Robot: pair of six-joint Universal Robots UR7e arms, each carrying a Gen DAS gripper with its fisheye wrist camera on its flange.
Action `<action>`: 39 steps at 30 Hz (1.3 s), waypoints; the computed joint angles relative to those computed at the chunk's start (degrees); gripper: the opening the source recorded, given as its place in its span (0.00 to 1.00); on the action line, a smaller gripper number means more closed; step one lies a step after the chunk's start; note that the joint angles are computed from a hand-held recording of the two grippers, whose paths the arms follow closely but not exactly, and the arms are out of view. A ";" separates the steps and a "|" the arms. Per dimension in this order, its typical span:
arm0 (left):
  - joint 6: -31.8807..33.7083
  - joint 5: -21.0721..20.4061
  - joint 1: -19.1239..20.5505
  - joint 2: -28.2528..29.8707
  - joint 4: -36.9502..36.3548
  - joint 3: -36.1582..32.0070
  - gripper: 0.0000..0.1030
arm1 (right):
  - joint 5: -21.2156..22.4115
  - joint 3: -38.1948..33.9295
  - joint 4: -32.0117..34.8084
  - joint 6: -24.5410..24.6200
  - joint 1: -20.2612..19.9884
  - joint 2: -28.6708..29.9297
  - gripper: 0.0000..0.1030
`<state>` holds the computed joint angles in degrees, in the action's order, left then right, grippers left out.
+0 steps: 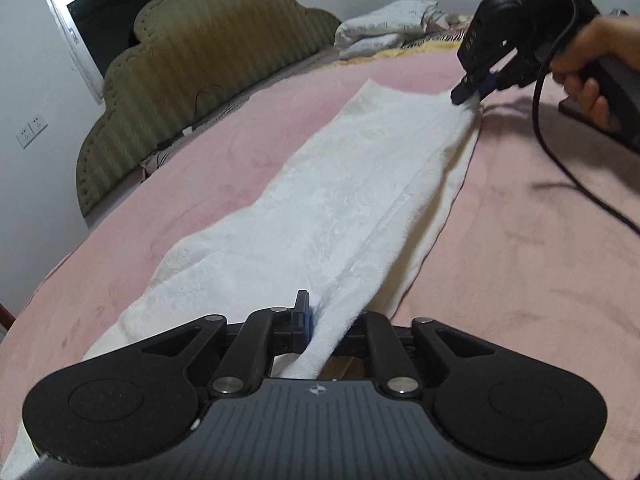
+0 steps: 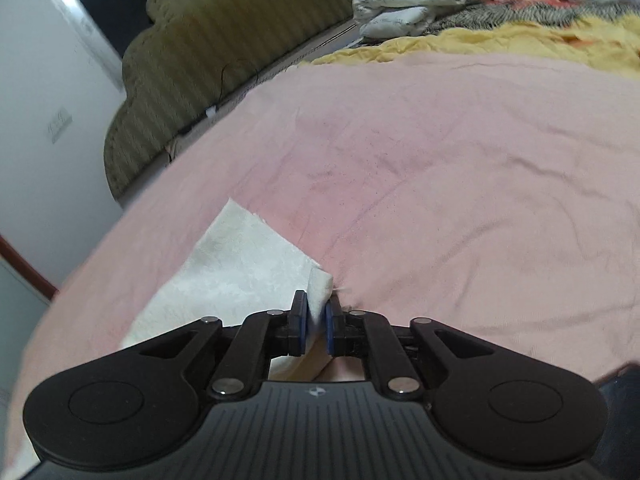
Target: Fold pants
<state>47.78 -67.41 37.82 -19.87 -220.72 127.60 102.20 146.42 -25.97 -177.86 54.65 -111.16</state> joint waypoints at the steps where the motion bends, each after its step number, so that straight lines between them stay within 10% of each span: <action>1: -0.10 -0.46 0.07 -0.31 -0.05 0.40 0.21 | 6.00 -1.22 0.15 -0.83 3.47 1.51 0.24; 5: -3.16 -3.77 0.82 -5.26 6.01 1.94 0.41 | 23.62 1.86 -16.45 -11.75 14.13 1.83 0.51; 8: -8.33 -9.06 2.59 -11.63 15.65 2.02 0.53 | 14.39 0.55 -14.38 -17.66 15.45 1.42 0.50; 12: -15.90 -10.23 4.39 -15.70 22.21 -0.59 0.57 | 2.76 -13.68 5.33 -18.27 13.27 14.72 0.50; 18: -20.21 4.09 4.99 -13.27 23.86 -5.63 0.56 | 15.02 -22.81 3.21 -21.03 15.95 24.93 0.49; 21: -23.05 6.70 6.36 -12.31 26.83 -7.97 0.57 | 21.64 -20.48 -2.70 -24.88 20.76 24.98 0.59; 25: -24.14 7.83 7.28 -9.93 25.97 -9.84 0.61 | 20.26 -18.55 -2.09 -29.75 22.65 25.92 0.81; 29: -23.07 11.94 5.22 -8.50 20.64 -9.16 0.62 | 33.61 -19.84 -9.41 -31.44 23.96 29.18 0.81; 35: -21.41 11.39 5.49 -9.50 21.40 -8.49 0.63 | 14.43 -12.26 0.59 -22.00 23.17 20.07 0.81; 39: -27.84 13.11 6.43 -9.19 26.76 -11.54 0.66 | 23.15 -14.66 -2.53 -27.11 24.36 27.86 0.82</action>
